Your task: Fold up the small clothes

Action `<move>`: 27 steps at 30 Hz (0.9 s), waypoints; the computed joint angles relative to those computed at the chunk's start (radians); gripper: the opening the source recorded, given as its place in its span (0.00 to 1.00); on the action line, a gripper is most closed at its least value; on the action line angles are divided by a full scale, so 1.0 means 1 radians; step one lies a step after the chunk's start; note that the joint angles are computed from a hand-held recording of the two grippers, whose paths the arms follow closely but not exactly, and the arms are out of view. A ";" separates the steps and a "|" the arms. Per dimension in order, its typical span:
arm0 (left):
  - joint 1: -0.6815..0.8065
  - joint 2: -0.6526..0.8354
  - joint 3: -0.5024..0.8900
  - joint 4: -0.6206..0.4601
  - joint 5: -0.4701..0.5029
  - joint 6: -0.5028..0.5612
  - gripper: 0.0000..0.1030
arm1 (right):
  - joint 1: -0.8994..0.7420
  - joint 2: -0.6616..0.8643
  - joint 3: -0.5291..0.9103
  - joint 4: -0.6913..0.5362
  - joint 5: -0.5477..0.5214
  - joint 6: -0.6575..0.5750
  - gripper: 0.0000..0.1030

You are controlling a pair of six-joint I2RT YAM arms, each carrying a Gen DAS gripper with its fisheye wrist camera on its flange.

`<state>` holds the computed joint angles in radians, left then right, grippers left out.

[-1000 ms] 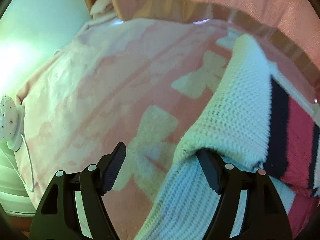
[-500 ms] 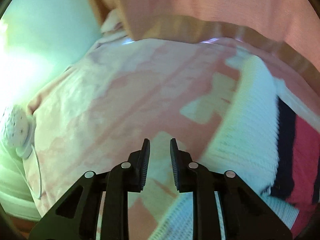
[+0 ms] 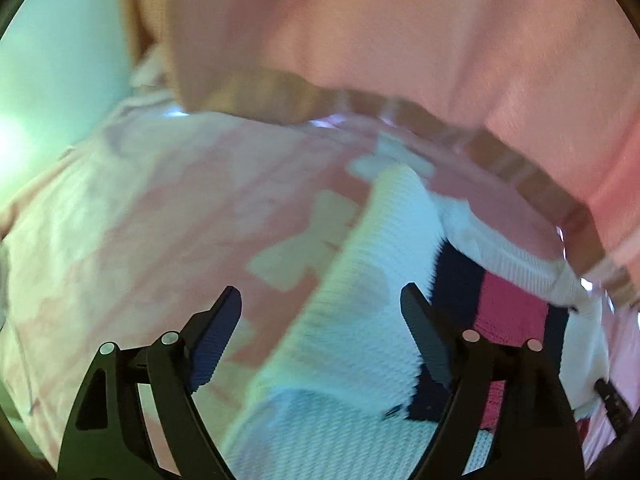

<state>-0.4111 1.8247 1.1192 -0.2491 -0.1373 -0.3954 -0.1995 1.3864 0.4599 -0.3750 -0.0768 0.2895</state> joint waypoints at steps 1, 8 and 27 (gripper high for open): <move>-0.008 0.057 0.052 -0.018 0.014 0.005 0.77 | -0.004 -0.005 0.009 -0.021 -0.002 -0.010 0.47; 0.013 0.227 0.219 -0.033 0.089 -0.014 0.24 | -0.002 -0.013 0.042 -0.084 -0.030 -0.074 0.54; 0.055 -0.071 -0.089 0.015 0.070 -0.012 0.43 | 0.023 0.149 0.023 0.102 -0.171 -0.044 0.55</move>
